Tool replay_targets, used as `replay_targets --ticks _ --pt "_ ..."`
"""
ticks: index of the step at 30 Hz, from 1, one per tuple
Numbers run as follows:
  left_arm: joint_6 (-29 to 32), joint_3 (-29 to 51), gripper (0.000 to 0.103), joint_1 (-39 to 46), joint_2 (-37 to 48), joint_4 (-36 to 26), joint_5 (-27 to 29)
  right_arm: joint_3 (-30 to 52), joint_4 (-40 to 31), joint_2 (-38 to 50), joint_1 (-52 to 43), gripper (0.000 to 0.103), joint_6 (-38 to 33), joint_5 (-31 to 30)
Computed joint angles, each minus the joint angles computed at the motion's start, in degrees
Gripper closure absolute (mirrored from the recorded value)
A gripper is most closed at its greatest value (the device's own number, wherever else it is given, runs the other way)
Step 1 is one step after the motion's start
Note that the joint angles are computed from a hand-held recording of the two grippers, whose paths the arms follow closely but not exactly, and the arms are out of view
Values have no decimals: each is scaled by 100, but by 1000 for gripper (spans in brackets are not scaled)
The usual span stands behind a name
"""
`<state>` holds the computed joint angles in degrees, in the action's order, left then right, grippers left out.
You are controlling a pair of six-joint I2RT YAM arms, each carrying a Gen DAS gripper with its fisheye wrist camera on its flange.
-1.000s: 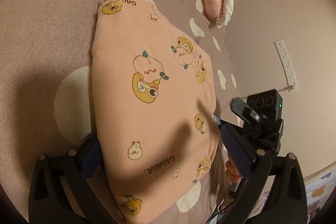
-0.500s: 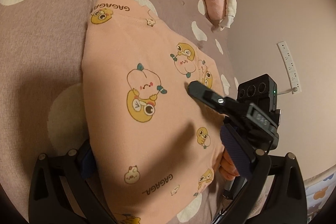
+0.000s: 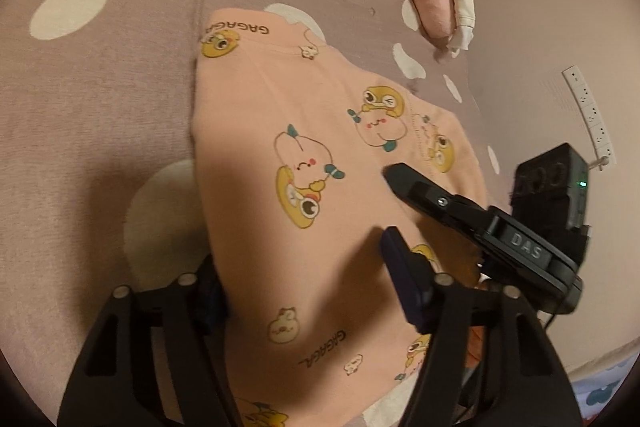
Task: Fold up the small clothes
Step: 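Close the right tool on the shirt end and lift it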
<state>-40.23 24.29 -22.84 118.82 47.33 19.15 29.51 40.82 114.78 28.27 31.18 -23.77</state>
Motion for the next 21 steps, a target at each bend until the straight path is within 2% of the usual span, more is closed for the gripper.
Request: replay_targets --ticks 10,21 --pt "200 -408 59 -291 -610 64 -526 -377 46 -691 597 80 8 649" --pt "80 -1119 59 -679 -1265 247 -851 -928 287 -1377 1133 80 221 975"
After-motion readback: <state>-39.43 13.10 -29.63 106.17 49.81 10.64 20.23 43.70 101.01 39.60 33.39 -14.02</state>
